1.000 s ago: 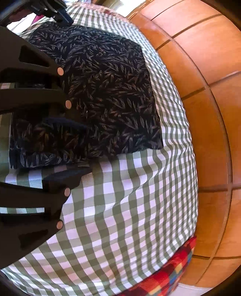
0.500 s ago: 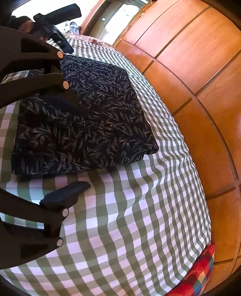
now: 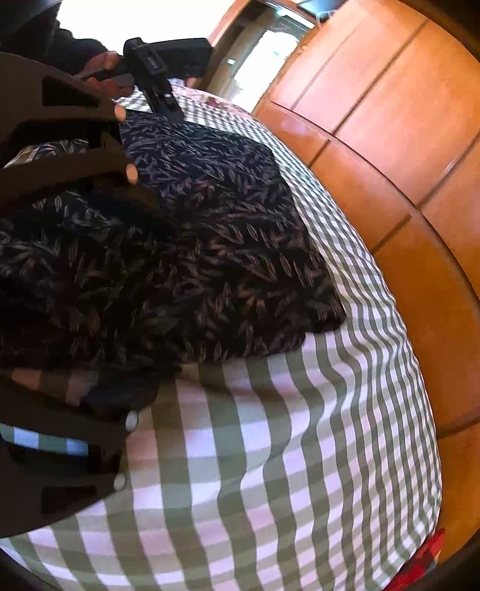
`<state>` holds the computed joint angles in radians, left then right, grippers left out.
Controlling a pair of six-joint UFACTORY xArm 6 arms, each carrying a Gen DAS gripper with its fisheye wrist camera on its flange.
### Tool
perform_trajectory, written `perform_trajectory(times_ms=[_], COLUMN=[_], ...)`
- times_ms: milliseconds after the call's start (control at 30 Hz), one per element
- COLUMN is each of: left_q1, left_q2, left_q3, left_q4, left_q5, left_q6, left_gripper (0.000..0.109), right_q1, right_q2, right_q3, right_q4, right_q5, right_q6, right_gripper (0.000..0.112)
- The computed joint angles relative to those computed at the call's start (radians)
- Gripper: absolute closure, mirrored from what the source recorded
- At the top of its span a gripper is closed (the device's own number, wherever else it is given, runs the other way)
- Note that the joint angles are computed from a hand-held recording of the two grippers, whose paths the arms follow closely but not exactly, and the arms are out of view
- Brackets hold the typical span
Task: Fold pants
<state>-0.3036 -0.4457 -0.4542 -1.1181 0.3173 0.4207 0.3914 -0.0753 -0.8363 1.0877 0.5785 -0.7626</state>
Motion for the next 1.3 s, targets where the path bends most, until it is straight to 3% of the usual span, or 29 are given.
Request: perform_trajectory(times_ms=[167, 367, 567, 800, 1100, 1300], left_q1=[-0.059, -0.069, -0.068, 0.029, 0.147, 0.208], left_q2=[0.008, -0.055, -0.083, -0.035, 0.179, 0.327], left_q3=[-0.001, 0.011, 0.001, -0.083, -0.308, -0.455], left_q4=[-0.043, 0.067, 0.090, 0.137, 0.237, 0.327], left_q5=[-0.071, -0.103, -0.122, -0.081, -0.044, -0.016], left_q6=[0.062, 0.005, 0.009, 0.071, 0.133, 0.095], left_gripper=[0.078, 0.084, 0.086, 0.086, 0.086, 0.085], right_q1=[0.015, 0.067, 0.076, 0.092, 0.102, 0.106], right_q2=[-0.011, -0.031, -0.047, 0.024, 0.220, 0.373], right_q3=[0.014, 0.005, -0.017, -0.123, -0.380, -0.589], right_q4=[-0.007, -0.108, -0.122, -0.103, -0.177, -0.255], right_q5=[-0.007, -0.060, -0.061, -0.060, -0.079, -0.084], right_q6=[-0.020, 0.052, 0.056, 0.031, 0.089, 0.166], right_gripper=[0.064, 0.081, 0.082, 0.082, 0.082, 0.082])
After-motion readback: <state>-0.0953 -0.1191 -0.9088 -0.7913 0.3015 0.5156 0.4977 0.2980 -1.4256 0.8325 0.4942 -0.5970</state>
